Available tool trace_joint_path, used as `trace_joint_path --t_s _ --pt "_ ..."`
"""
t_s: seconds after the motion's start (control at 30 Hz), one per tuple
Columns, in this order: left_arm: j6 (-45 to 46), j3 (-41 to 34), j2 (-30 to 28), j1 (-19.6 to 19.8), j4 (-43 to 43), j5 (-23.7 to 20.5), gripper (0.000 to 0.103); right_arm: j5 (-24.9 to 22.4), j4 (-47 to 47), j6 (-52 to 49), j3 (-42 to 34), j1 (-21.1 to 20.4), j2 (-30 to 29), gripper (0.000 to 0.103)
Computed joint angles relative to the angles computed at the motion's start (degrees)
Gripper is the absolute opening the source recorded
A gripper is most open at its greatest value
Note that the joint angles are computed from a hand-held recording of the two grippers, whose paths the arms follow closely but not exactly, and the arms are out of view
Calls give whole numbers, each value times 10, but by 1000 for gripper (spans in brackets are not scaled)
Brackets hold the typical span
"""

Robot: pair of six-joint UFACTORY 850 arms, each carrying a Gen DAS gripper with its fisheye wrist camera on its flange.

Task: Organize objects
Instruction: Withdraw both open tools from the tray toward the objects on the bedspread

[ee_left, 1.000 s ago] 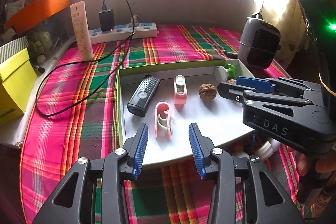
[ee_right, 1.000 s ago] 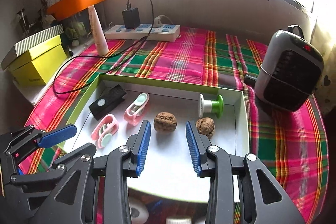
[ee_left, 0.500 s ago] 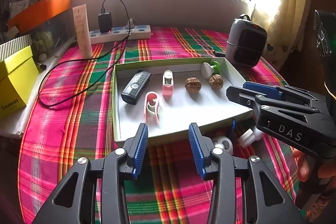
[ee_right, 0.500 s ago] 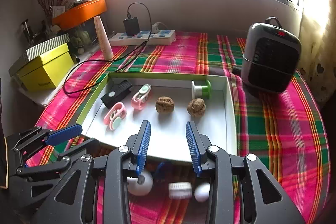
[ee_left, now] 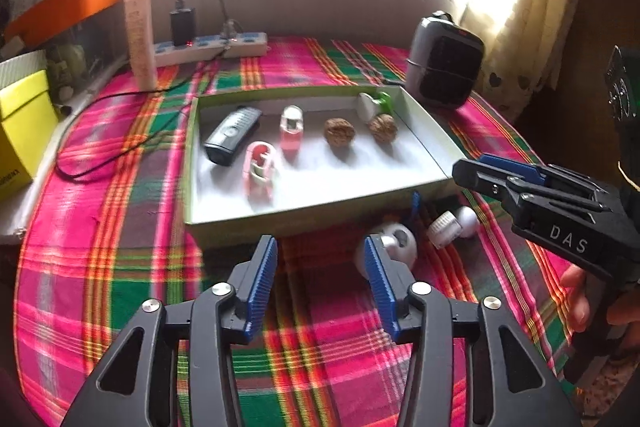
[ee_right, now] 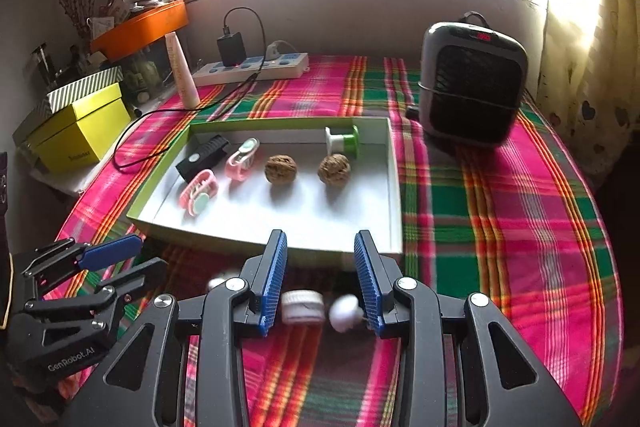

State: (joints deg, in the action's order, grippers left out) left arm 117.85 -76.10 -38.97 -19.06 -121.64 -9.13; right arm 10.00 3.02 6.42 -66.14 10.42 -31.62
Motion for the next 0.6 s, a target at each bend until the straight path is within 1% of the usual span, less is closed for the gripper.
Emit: trace_joint_path --t_s 0.03,0.13,0.2,0.33,0.4,0.43,0.5,0.6 --pt "-21 0 -1 0 24 -4 46 2 -14 15 5 -2 2 36" --pt "-110 -7 -9 -2 116 -19 48 6 -5 10 15 -7 6 36" --pt "-150 -15 -16 -6 159 -15 49 6 8 2 20 -10 8 36" --pt "-208 -24 -24 -9 220 -17 50 8 -14 30 31 -18 12 37" --pt "-224 -28 -27 -12 241 -18 51 8 -29 46 35 -21 12 50" --pt "-233 -30 -29 -14 252 -17 52 8 -36 52 37 -22 13 54" --pt "-257 -36 -33 -15 276 -18 52 11 -50 61 41 -23 14 54" --pt "-302 -45 -40 -17 321 -17 52 9 -35 43 44 -24 15 54"
